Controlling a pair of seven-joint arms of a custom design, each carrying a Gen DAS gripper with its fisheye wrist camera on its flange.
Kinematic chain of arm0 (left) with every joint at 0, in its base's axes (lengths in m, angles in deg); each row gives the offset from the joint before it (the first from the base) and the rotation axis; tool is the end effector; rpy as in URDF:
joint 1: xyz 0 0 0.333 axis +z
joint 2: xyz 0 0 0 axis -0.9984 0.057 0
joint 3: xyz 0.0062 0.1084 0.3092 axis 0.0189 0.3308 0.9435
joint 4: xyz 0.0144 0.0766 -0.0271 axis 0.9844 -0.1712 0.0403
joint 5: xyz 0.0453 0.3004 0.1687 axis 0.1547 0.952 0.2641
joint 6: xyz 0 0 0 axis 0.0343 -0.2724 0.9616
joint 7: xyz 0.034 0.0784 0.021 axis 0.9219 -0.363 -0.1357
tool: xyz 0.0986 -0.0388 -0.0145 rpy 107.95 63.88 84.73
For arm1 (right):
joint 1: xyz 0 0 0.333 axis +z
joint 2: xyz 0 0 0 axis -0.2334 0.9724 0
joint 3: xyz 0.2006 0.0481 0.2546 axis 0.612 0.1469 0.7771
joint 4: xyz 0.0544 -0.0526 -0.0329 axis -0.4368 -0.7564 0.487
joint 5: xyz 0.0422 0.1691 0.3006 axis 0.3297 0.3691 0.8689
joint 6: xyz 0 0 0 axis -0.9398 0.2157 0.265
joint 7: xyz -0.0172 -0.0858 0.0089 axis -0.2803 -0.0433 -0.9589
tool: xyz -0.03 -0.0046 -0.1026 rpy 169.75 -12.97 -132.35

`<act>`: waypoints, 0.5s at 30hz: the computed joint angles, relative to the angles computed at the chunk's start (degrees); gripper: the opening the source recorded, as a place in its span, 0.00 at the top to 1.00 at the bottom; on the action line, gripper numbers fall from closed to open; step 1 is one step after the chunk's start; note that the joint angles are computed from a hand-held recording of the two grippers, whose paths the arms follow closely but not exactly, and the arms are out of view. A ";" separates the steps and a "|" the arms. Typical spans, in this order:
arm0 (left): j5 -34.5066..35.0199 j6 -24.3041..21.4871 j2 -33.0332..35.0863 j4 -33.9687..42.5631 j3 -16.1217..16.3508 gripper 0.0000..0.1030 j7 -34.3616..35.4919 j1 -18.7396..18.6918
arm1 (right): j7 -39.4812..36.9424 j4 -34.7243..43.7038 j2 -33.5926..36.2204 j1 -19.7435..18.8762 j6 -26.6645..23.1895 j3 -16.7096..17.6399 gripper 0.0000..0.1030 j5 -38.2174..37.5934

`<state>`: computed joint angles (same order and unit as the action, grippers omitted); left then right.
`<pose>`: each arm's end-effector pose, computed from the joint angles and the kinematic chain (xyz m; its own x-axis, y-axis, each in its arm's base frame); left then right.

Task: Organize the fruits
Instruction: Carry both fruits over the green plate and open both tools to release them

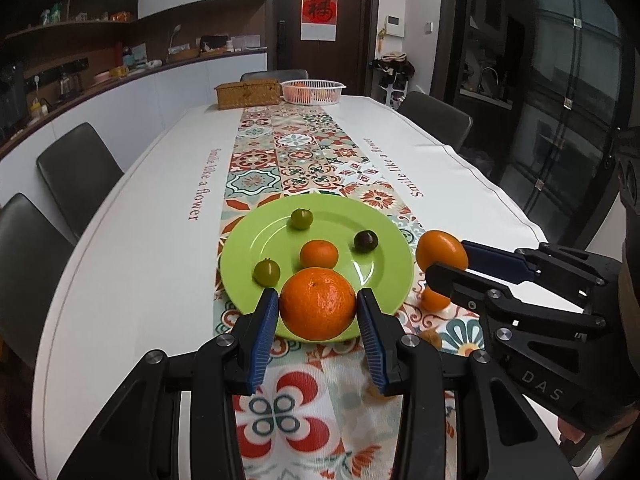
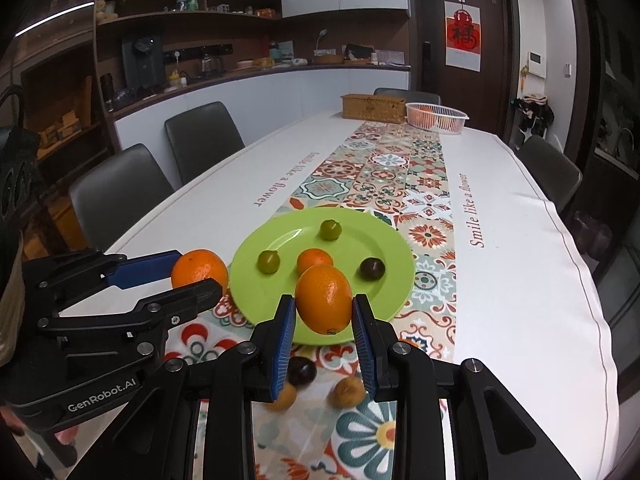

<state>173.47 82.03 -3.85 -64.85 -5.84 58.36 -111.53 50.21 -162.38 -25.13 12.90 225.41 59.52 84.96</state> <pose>0.4162 -0.3669 0.3535 -0.1346 -0.9898 0.0473 -0.6803 0.0576 -0.7306 0.4398 0.2613 0.3590 0.4193 -0.9065 -0.0494 -0.5989 -0.2353 -0.7655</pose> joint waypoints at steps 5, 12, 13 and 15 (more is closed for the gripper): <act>-1.08 2.08 2.99 2.80 1.06 0.61 1.81 0.96 | -0.33 4.21 2.94 -0.77 -2.92 -0.51 0.71 -0.84; -4.77 5.31 6.97 6.09 3.15 0.61 5.79 1.62 | -1.29 10.69 7.66 -1.51 -7.73 -1.16 0.71 -1.12; -5.40 5.95 7.52 6.44 3.47 0.61 6.40 1.69 | -1.38 11.43 8.29 -1.87 -8.26 -0.98 0.71 -1.31; -6.49 7.61 8.66 7.05 4.20 0.61 7.35 1.81 | -1.75 13.16 9.57 -1.74 -9.84 -1.39 0.71 -1.20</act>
